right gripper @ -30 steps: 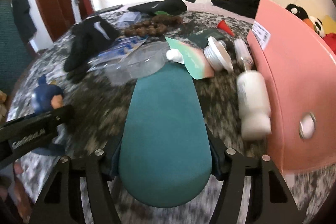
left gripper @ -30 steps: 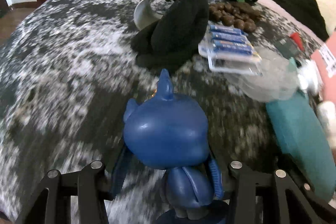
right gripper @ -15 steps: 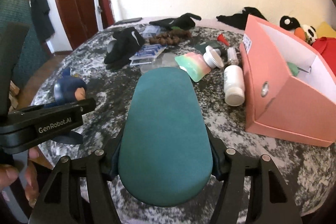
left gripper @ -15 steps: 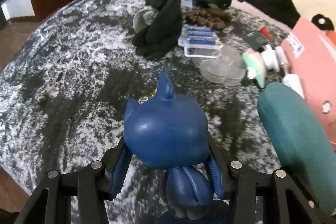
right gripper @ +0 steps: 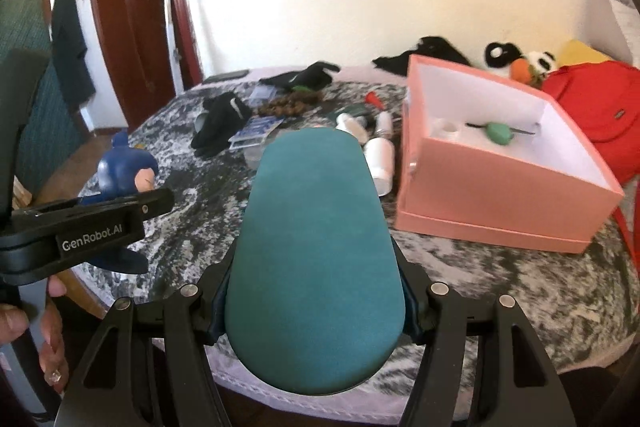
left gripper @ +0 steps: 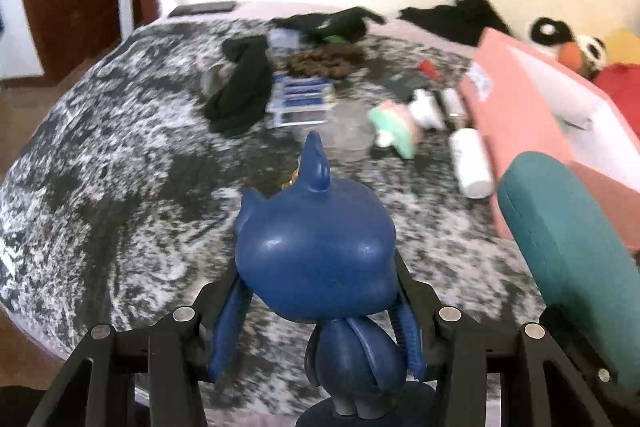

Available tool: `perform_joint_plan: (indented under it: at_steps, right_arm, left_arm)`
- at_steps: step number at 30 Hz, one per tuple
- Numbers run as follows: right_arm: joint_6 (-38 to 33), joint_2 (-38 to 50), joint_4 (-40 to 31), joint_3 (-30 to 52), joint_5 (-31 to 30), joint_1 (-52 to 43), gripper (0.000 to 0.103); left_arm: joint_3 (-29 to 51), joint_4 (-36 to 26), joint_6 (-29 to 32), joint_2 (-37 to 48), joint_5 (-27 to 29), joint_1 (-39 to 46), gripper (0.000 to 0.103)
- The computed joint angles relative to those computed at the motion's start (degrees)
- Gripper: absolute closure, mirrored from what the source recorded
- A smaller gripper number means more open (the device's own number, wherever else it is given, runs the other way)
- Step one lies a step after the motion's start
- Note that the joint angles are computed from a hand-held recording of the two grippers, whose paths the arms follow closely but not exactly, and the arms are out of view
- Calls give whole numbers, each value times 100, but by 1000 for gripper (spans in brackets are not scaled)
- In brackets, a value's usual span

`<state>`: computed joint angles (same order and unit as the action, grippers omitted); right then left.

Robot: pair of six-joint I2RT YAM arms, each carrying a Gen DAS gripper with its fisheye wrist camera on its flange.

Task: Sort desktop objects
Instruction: 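Carry both items into the pink box and open both tools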

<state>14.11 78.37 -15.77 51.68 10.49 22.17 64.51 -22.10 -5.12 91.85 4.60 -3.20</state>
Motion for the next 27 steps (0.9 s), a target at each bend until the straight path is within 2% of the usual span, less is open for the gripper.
perform_joint_plan:
  at_steps: [9, 16, 20, 27]
  right_arm:
    - [-18, -1937, -768, -774, 121, -564, 35]
    - [-440, -2910, -1385, -791, -280, -1907, 35]
    - [-802, -2782, -1385, -479, -805, -2870, 35]
    - [-1142, -1745, -891, 417, -1308, -3911, 35]
  left_arm:
    - [55, -234, -84, -454, -72, -1112, 48]
    - [748, -456, -202, -205, -140, -1958, 48]
    - [1606, -610, -201, 260, -195, -2337, 48]
    - [3947, -1233, -242, 1749, -222, -2623, 48]
